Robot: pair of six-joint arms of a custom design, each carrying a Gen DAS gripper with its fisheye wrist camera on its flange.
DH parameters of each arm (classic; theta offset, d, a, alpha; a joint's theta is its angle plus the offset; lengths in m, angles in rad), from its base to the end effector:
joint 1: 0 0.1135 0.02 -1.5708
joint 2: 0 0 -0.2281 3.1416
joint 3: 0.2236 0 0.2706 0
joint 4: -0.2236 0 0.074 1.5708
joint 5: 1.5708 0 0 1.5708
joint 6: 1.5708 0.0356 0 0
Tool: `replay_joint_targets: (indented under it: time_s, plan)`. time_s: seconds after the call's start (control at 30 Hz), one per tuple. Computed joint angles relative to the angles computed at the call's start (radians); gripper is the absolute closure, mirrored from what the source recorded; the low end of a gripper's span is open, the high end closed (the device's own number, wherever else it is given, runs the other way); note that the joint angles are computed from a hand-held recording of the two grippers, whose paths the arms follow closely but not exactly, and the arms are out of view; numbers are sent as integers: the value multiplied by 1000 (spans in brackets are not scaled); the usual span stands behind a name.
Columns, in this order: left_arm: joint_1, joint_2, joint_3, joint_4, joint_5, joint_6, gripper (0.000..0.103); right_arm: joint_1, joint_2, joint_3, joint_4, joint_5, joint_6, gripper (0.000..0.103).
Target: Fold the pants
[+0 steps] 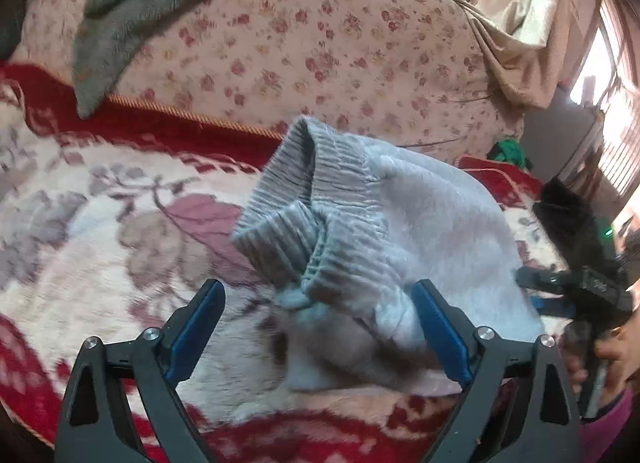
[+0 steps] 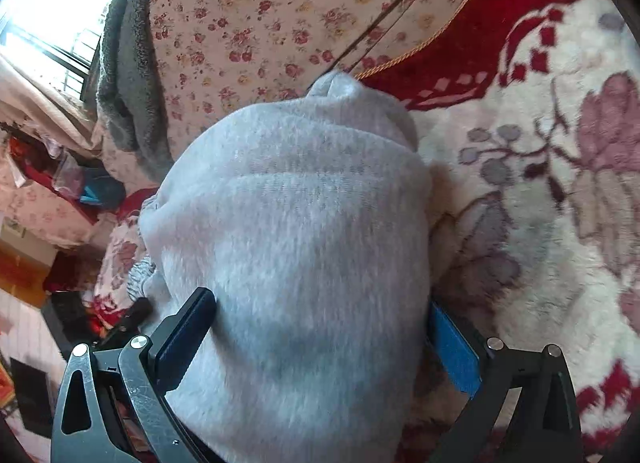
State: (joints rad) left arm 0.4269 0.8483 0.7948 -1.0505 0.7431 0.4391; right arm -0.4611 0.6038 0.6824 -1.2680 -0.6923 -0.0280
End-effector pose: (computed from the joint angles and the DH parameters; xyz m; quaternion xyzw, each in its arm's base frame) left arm 0.1747 0.0530 0.2409 0.0895 0.9060 -0.2302 0.3438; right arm 0.1250 -0.0367 0.2294 0.1357 0.9159 0.2800 0.2537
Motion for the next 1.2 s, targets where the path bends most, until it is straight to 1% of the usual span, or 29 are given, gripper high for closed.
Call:
replay_joint_targets:
  time_s: [0.1, 0.17, 0.23, 0.27, 0.33, 0.37, 0.43, 0.47, 0.53, 0.63, 0.7, 0.73, 0.83, 0.97, 1.03, 1.2]
  plan:
    - [-14, -97, -22, 14, -50, -4, 9, 14, -71, 31, -43, 65, 5, 0]
    - [-35, -169, -38, 29, -89, -13, 9, 30, -115, 46, -72, 77, 15, 0]
    - [-57, -209, -41, 37, -117, -30, 9, 72, -151, 53, -79, 90, 54, 0]
    - [-67, -218, -39, 38, -128, -37, 9, 115, -177, 53, -72, 111, 94, 0]
    - [-83, -244, -39, 43, -153, -53, 9, 263, -232, 50, -38, 216, 217, 0]
    - [-95, -250, -37, 48, -165, -65, 9, 383, -262, 46, -13, 315, 306, 0]
    - [-101, -265, -33, 49, -179, -75, 9, 556, -287, 43, 15, 461, 418, 0]
    - [-98, -271, -32, 48, -179, -75, 9, 661, -288, 44, 27, 550, 480, 0]
    - [-104, -293, -30, 48, -194, -81, 9, 784, -288, 48, 41, 654, 559, 0]
    - [-110, -315, -24, 57, -211, -86, 9, 886, -309, 43, 62, 734, 645, 0]
    - [-111, -320, -16, 58, -215, -87, 9, 989, -306, 50, 65, 842, 711, 0]
    - [-111, -323, -14, 60, -218, -87, 9, 1066, -295, 57, 63, 928, 752, 0]
    - [-123, -331, -8, 61, -234, -93, 9, 1225, -249, 82, 52, 1083, 827, 0]
    - [-144, -343, -7, 61, -259, -100, 9, 1337, -199, 106, 42, 1185, 868, 0]
    - [-139, -340, -4, 57, -251, -96, 9, 1356, -183, 113, 43, 1195, 871, 0]
    - [-165, -345, 2, 63, -271, -118, 9, 1379, -178, 121, 44, 1224, 884, 0]
